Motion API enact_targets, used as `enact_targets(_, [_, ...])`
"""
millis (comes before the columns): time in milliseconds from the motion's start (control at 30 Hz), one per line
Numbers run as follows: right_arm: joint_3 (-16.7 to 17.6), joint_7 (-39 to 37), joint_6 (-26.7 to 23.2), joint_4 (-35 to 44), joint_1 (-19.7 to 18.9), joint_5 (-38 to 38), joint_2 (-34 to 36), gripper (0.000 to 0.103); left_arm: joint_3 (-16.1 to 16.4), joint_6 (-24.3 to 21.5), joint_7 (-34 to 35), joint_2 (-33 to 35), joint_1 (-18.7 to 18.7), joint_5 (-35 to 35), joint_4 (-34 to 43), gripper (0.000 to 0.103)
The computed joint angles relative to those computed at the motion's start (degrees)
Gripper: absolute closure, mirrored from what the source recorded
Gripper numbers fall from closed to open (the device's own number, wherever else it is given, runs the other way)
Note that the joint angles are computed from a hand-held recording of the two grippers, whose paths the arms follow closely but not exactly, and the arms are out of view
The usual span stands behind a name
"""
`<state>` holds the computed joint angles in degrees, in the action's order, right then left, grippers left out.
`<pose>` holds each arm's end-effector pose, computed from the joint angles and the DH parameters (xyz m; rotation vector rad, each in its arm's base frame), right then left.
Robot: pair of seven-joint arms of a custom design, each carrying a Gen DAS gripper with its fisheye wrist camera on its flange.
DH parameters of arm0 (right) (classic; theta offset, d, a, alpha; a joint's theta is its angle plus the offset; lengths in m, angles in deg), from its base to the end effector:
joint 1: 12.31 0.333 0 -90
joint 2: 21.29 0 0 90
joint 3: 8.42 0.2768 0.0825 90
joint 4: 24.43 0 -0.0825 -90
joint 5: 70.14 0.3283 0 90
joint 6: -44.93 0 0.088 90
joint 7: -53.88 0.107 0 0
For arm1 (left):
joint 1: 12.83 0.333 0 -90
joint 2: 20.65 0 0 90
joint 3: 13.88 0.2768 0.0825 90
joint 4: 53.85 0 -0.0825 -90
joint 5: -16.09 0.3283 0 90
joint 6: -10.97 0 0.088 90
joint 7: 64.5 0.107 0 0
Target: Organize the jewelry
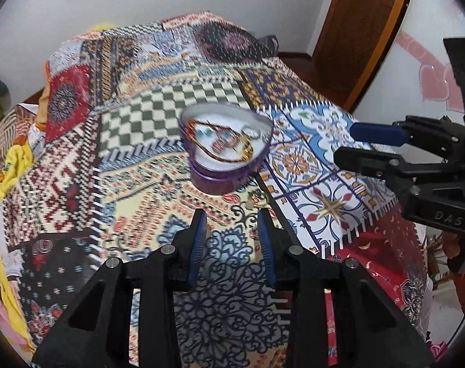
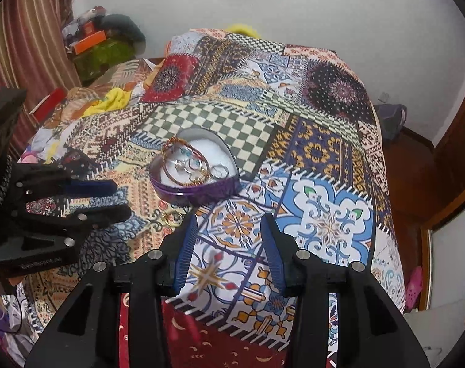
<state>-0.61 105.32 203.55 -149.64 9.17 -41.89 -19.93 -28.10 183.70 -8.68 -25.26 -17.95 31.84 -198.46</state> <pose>0.4725 0.2414 0.4304 -2.3431 0.9875 -0.2854 0.4311 -0.1730 0.3713 -1.9419 1.9589 -0.6980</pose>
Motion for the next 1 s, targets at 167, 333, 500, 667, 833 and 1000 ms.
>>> enact_targets(167, [-0.19,-0.57,-0.57,-0.07,-0.54,1.02,0.61,0.064,1.17,-0.79,2.66,4.52,-1.96,-1.78,3.12,0.07])
enact_targets(333, [-0.18,-0.49,-1.42,0.7,-1.47,1.31,1.88,0.064,3.67,-1.18,2.23,7.56,-4.75,0.12,5.89,0.07])
enact_targets(500, [0.23,-0.85,-2.34,1.32,-2.44,2.29,2.74,0.064,5.0,-1.34,4.99,9.38,-6.07,-2.78,7.64,0.07])
enact_targets(667, [0.62,-1.84,-2.65,1.43,-2.83,3.45,2.96,0.064,7.18,-1.42,3.05,10.54,-8.01,-0.07,8.97,0.07])
enact_targets(833, [0.75,-2.59,-2.91,1.6,-3.06,4.39,3.03,0.064,9.14,-1.38,-0.88,10.93,-9.83,7.83,9.58,0.078])
enact_targets(1000, [0.73,-2.36,-2.79,1.39,-2.92,4.02,2.66,0.064,9.49,-2.36,-3.28,11.02,-10.39,12.48,10.3,0.087])
